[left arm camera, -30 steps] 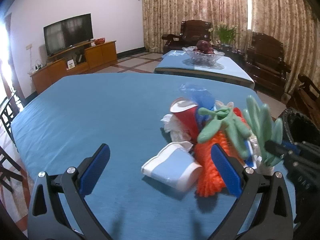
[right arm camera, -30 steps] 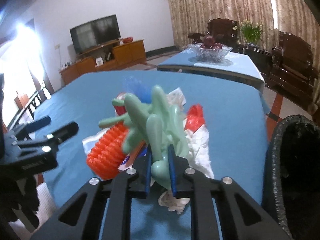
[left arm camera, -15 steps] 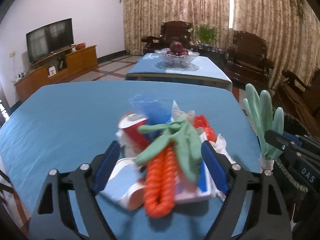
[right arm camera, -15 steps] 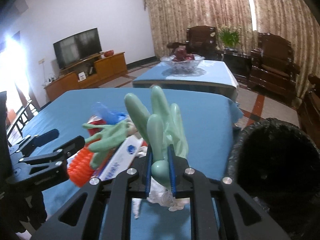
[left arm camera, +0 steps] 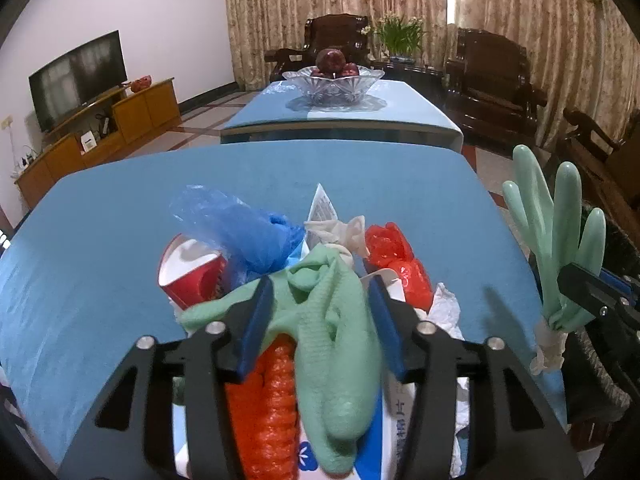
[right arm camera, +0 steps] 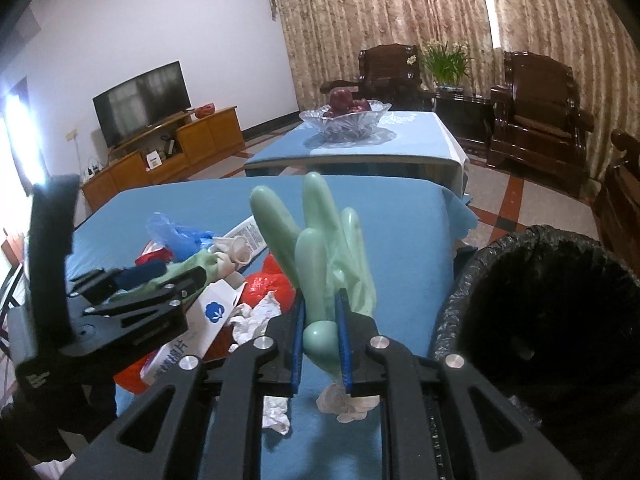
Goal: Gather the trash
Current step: 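Carry the green glove toward the bin with the right tool while the left tool grasps another green glove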
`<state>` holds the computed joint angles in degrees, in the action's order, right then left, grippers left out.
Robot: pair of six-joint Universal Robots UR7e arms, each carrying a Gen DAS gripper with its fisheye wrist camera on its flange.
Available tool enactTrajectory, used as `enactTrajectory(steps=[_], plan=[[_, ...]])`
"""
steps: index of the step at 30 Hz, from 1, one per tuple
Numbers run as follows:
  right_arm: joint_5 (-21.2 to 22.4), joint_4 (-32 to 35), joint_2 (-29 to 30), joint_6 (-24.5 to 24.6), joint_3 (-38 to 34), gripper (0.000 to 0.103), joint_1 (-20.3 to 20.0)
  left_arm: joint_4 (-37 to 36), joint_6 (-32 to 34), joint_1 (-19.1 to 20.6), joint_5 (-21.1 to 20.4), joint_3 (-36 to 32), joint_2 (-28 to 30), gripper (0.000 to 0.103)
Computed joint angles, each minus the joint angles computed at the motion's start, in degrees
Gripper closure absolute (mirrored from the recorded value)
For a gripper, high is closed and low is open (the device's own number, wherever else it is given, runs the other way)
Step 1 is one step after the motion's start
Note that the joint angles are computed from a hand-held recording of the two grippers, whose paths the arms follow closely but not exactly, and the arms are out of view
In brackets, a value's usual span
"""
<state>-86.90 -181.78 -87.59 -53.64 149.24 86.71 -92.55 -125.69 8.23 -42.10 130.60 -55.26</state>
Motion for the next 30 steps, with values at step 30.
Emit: enactTrajectory(steps=[30], plan=[[4.28,8.10,-13.80,-0.03,-0.67,0.088,-1.69,12.27,-6.90,-8.49,10.05,-5.33,-5.29,0.102]])
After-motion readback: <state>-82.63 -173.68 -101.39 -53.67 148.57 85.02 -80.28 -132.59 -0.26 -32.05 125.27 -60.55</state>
